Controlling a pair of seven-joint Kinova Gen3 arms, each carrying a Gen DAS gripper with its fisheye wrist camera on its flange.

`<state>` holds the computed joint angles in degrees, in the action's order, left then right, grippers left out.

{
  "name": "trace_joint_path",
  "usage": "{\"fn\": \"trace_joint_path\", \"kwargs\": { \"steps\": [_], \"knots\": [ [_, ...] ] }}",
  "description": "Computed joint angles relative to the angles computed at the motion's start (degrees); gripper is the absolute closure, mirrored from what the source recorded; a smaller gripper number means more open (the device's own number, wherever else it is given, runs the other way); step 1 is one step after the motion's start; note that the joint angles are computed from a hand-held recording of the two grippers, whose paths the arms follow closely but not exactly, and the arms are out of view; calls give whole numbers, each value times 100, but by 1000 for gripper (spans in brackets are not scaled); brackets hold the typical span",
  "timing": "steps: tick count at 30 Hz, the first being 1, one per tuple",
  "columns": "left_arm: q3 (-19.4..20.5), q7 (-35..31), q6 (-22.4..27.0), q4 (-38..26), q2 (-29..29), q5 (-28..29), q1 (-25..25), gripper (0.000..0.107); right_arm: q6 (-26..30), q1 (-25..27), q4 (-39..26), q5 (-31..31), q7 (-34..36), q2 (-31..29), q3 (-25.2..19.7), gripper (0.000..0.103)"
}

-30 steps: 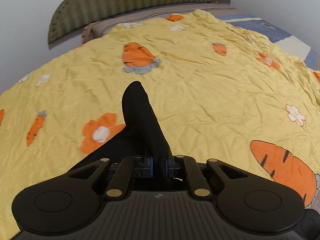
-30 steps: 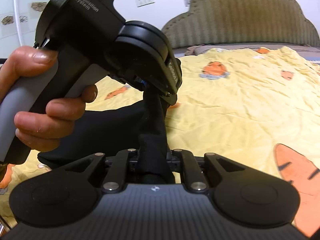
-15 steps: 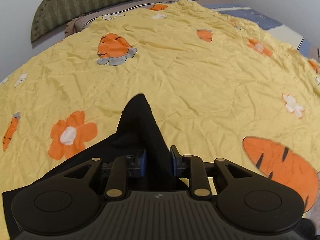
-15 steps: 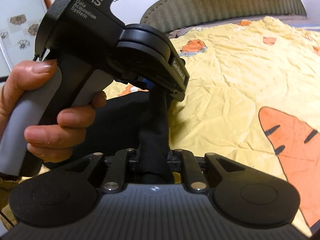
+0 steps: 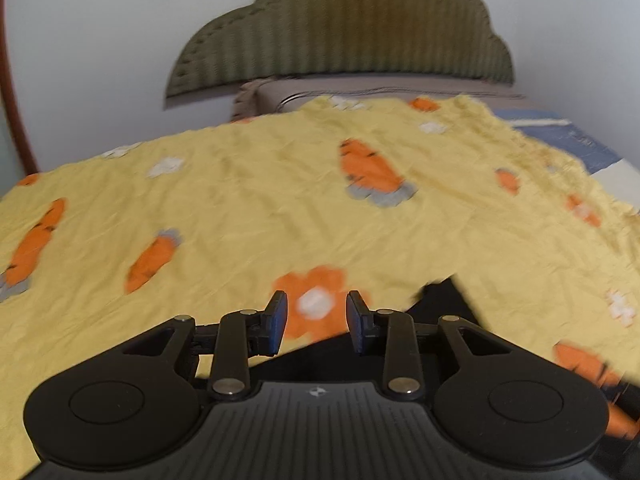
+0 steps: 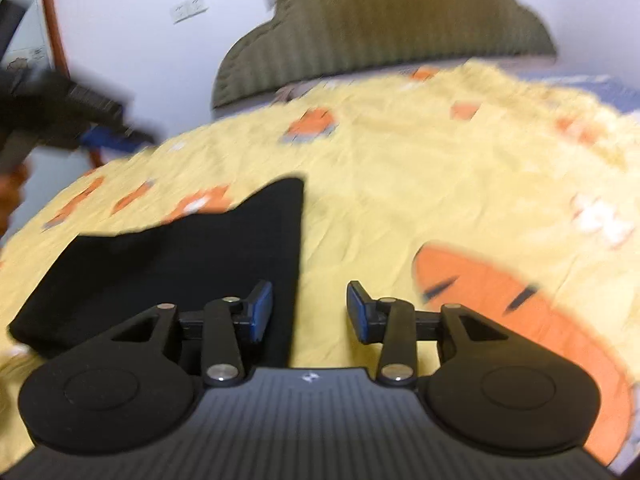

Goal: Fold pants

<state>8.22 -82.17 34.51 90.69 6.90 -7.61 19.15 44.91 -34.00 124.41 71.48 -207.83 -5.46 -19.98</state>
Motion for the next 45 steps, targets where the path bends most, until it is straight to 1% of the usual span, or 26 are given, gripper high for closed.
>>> {"fn": "trace_joint_path", "kwargs": {
  "steps": [2, 4, 5, 7, 9, 10, 12, 14, 16, 17, 18, 20, 21, 23, 25, 26, 28, 29, 30, 31, 32, 33, 35, 37, 41, 45],
  "knots": [
    [-50, 138, -25, 171, -36, -284, 75, 76, 149, -214, -179, 204, -10, 144, 207, 64],
    [-95, 381, 4, 282, -20, -609, 158, 76, -75, -417, -421, 198, 317, 250, 532, 64],
    [-100, 433, 46, 309, -3, -666, 161, 76, -308, -359, -511, 214, 550, 251, 639, 65],
    [-90, 370, 82, 372, 23, -580, 87, 76, -774, -93, -483, 94, 1016, 89, 533, 65],
    [-128, 531, 61, 471, 35, -712, 115, 76, -1140, 213, -664, -35, 1482, 283, 429, 65],
    [-164, 708, 33, 555, 25, -907, 174, 76, -1183, 254, -723, -167, 1715, 362, 374, 65],
    [-208, 1033, -9, 671, 42, -1286, 279, 76, -1173, 301, -913, -359, 2181, 663, 446, 65],
    [-214, 1187, -127, 798, 31, -1479, 307, 76, -1165, 273, -931, -553, 2562, 778, 542, 65],
    [-150, 1573, -186, 906, -8, -1895, 341, 68, -1166, 203, -844, -591, 2580, 732, 638, 62],
    [-271, 1792, -201, 949, -26, -2128, 513, 61, -1027, 175, -838, -632, 2541, 704, 601, 60],
    [-288, 2003, -226, 1000, -49, -2352, 579, 54, -795, 151, -858, -651, 2515, 692, 520, 56],
    [-236, 2214, -278, 1086, -99, -2567, 574, 51, -349, -104, -873, -456, 2353, 704, 557, 55],
    [-199, 2195, -269, 1072, -97, -2550, 542, 51, -229, -138, -851, -343, 2269, 670, 479, 55],
    [-136, 2106, -229, 1074, -137, -2425, 474, 51, -270, -180, -799, -282, 2203, 577, 423, 53],
    [-86, 2035, -192, 1077, -179, -2304, 423, 51, -255, -212, -844, -450, 2510, 580, 351, 50],
    [-65, 1986, -180, 1100, -219, -2249, 399, 50, -108, -244, -897, -528, 2677, 665, 274, 49],
    [-31, 2008, -165, 1180, -310, -2270, 381, 42, 358, -484, -953, -446, 2729, 869, 230, 49],
    [-15, 2087, -167, 1230, -356, -2340, 381, 33, 588, -650, -989, -433, 2616, 889, 254, 49],
    [5, 2222, -167, 1292, -409, -2448, 389, 30, 725, -718, -999, -394, 2409, 860, 205, 45],
    [29, 2333, -164, 1350, -465, -2527, 381, 30, 768, -766, -966, -320, 2176, 787, 152, 41],
    [57, 2352, -142, 1384, -515, -2512, 349, 30, 756, -847, -904, -205, 1943, 710, 160, 28],
    [82, 2282, -109, 1402, -564, -2404, 298, 30, 837, -924, -871, -91, 1710, 671, 122, 22],
    [110, 2072, -54, 1442, -666, -2089, 179, 30, 1097, -1069, -856, 85, 1332, 666, -18, 18],
    [132, 1925, -21, 1521, -792, -1836, 65, 30, 1362, -1223, -918, 120, 1238, 697, -127, 13],
    [210, 1837, 31, 1730, -1078, -1618, -143, 30, 1915, -1599, -1096, 96, 1263, 805, -296, 1],
    [231, 1578, 60, 1941, -1405, -1254, -362, 30, 2366, -1959, -1259, -4, 1248, 928, -358, 0]
  ]
}}
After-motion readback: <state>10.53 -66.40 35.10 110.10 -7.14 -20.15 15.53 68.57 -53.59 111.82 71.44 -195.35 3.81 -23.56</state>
